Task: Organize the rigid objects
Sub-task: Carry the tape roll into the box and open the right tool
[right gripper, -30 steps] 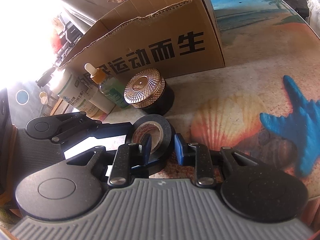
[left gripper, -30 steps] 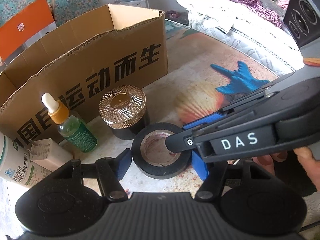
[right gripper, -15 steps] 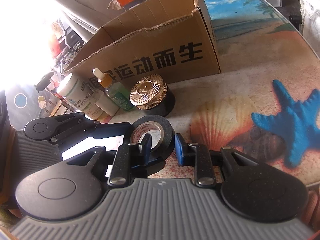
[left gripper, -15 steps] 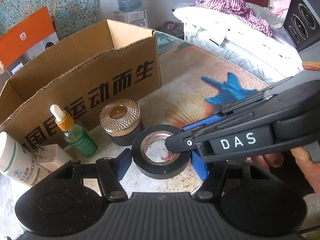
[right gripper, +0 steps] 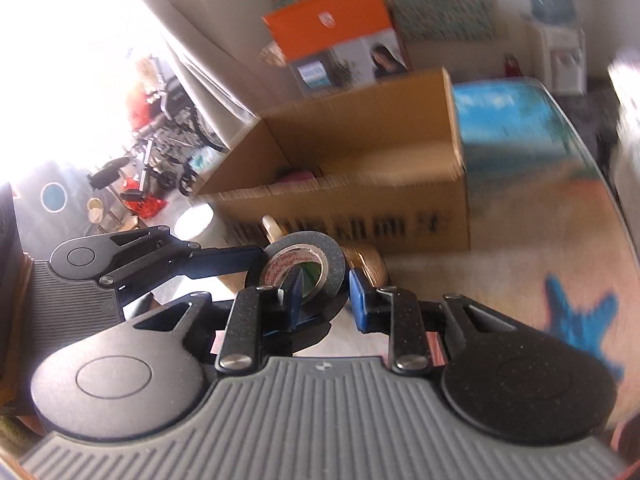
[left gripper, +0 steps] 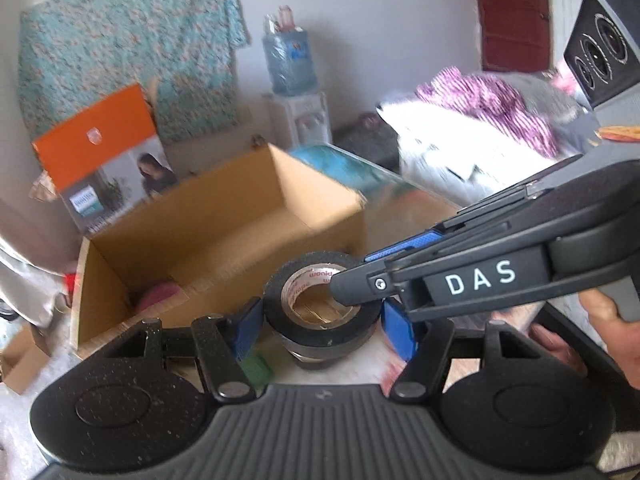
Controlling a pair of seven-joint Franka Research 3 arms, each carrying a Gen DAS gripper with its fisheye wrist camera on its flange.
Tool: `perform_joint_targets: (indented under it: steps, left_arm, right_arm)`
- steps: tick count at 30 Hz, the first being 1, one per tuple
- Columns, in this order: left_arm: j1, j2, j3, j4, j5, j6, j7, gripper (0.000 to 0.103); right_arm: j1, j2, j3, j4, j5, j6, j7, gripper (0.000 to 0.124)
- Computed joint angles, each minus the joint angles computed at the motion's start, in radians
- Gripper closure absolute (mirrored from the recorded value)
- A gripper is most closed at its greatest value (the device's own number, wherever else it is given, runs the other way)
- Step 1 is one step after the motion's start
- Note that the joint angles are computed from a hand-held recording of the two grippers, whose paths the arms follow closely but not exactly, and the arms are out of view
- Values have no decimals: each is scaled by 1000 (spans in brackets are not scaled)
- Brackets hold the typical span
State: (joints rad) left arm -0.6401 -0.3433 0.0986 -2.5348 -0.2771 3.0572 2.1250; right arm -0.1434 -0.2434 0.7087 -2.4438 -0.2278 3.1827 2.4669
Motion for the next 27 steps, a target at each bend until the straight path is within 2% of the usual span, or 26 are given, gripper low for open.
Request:
perform_joint_targets:
  steps: [4,5,7,9,13,15,20,27]
  left_arm:
    - [37,43,4,106,-12,-54,-2,37]
    - [52,61,0,139,-21,-77,6,37]
    - [82,110,-4,223,-47,-137,20,37]
    - [119,175,-9,327,-60,-220,19,37]
    - [196,329,-32,543,-37,-387,-20,37]
    - [230,413,-46,655,-13,-475,-51,37]
    - [307,633,-83,938,24,-678,-114,37]
    - [374,899,-146,1288,109,-903,-210,37]
  right_arm:
    - [80,70,-104,107,-29,-35,-96,100]
    - [123,96,-151,140,-21,-46,-139,100]
    - [226,151,-255,209,56,-75,-265,100]
    - [304,209,-331,291,197,-118,-433,100]
    - [331,357,-375,512,391,-264,-670,100]
    - [329,446,-388,637,454,-353,-736,100]
    - [349,671,-448,953,521,-579,-780,100]
    - [413,960,-557,1349,557,-825,-753,102]
